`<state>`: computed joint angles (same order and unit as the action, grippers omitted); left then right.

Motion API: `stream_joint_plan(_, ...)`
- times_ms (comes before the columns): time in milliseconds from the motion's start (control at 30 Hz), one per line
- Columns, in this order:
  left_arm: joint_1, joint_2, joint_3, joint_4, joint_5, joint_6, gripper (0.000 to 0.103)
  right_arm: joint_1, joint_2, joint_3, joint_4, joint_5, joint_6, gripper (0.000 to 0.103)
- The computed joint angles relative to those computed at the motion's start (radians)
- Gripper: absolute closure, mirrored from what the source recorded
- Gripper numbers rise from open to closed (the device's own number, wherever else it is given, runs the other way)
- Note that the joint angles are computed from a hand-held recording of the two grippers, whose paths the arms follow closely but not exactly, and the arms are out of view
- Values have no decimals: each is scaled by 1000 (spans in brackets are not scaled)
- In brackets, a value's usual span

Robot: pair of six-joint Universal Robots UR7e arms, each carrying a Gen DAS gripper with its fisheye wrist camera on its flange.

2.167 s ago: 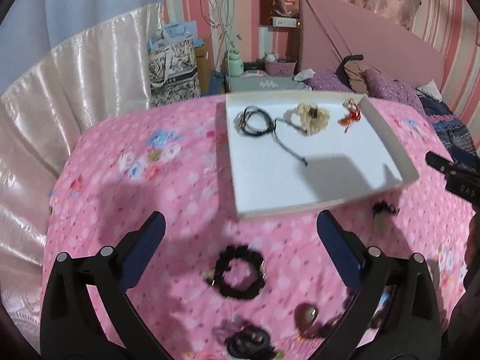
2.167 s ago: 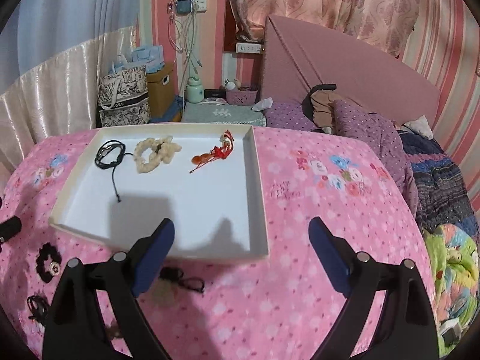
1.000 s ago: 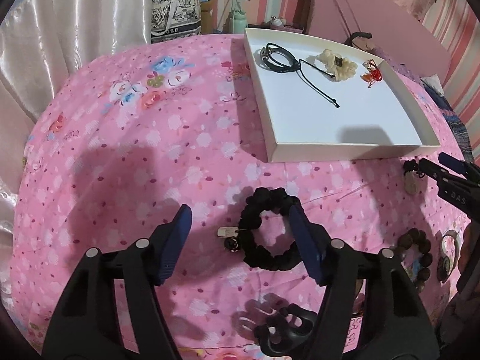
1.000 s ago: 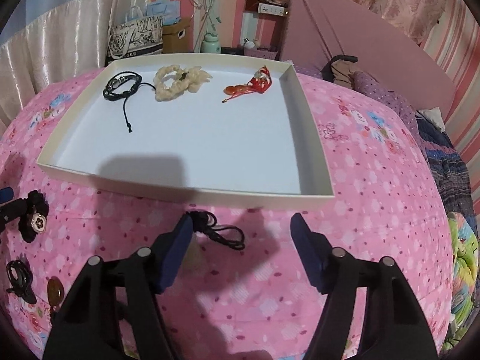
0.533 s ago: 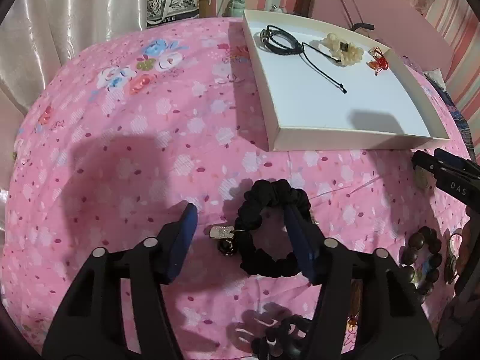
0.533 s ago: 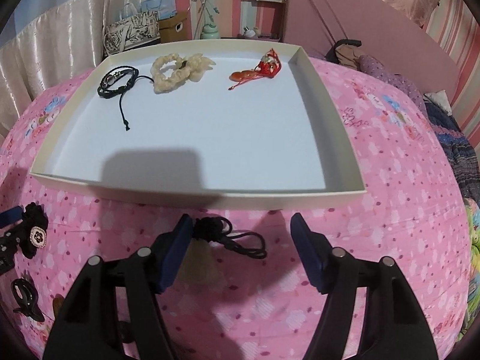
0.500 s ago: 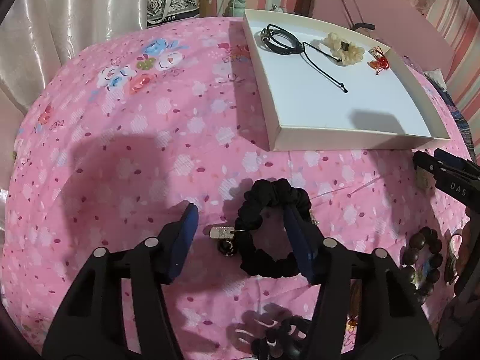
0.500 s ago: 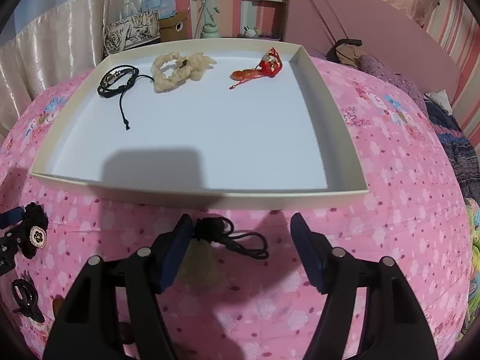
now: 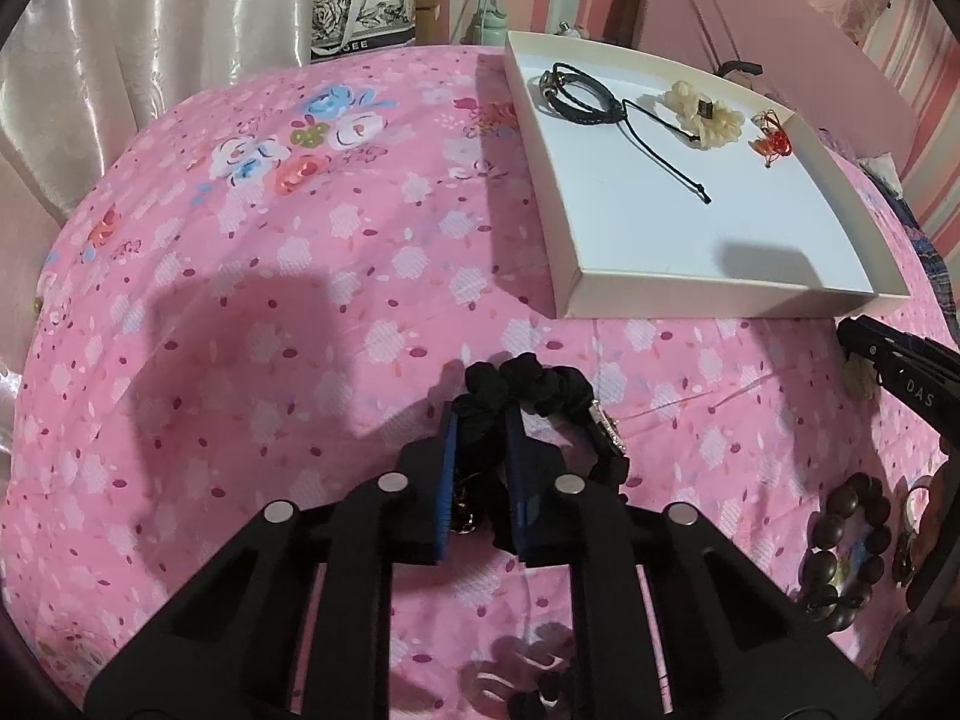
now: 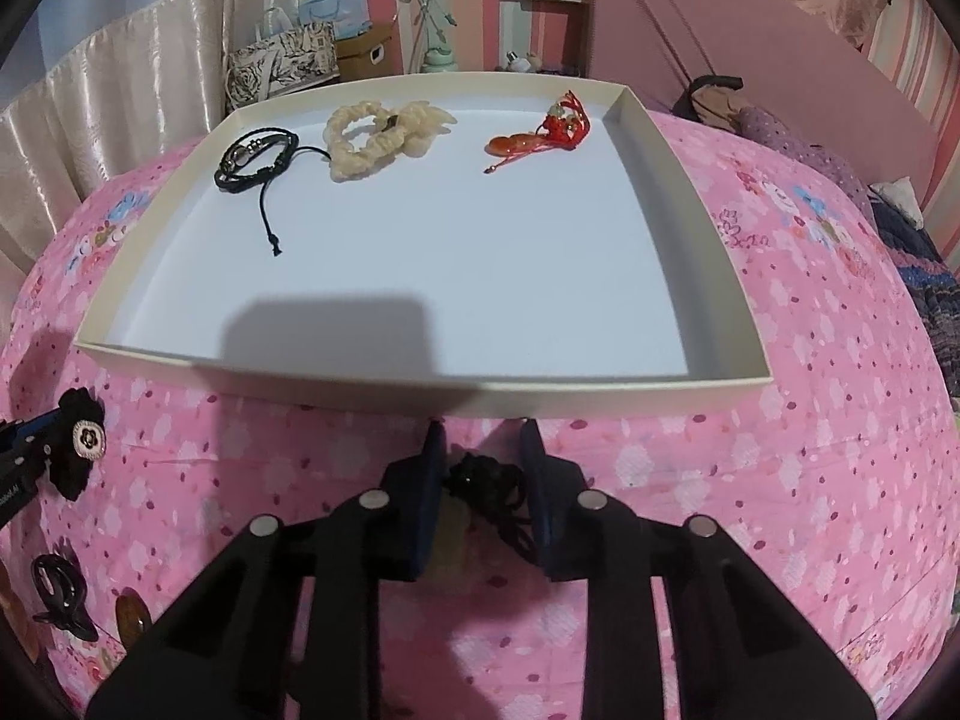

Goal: Organize jewelry
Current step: 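Grasp the black beaded bracelet with the left tool while the right tool grasps the white cord pendant, then carry both items into the white tray and open both tools to release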

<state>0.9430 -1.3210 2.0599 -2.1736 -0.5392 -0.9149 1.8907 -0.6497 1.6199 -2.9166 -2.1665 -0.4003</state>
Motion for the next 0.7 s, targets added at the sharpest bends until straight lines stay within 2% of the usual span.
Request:
stream_joint_plan(200, -19, -6, 13, -6, 22, -16, 95, -4, -27, 21, -5, 29, -1, 83)
stream_joint_plan(233, -29, -12, 19, -12, 31, -16, 96, -3, -36, 27, -8, 38, -2, 84)
stream_joint_plan(267, -38, -17, 24, -20, 39, -13, 96, -3, -46, 32, -6, 45, -4, 92)
stream_joint_plan(367, -78, -29, 34, -45, 74, -1, 96, -1, -67, 39, -2, 69, -3, 92)
stream_joint_plan(500, -122, -30, 22, -108, 105, 51, 96, 6, -86, 41, -3, 96, -12, 92)
stream_joint_plan(700, -108, 20, -67, -222, 58, 195, 96, 23, -100, -1, 4, 135, -23, 93)
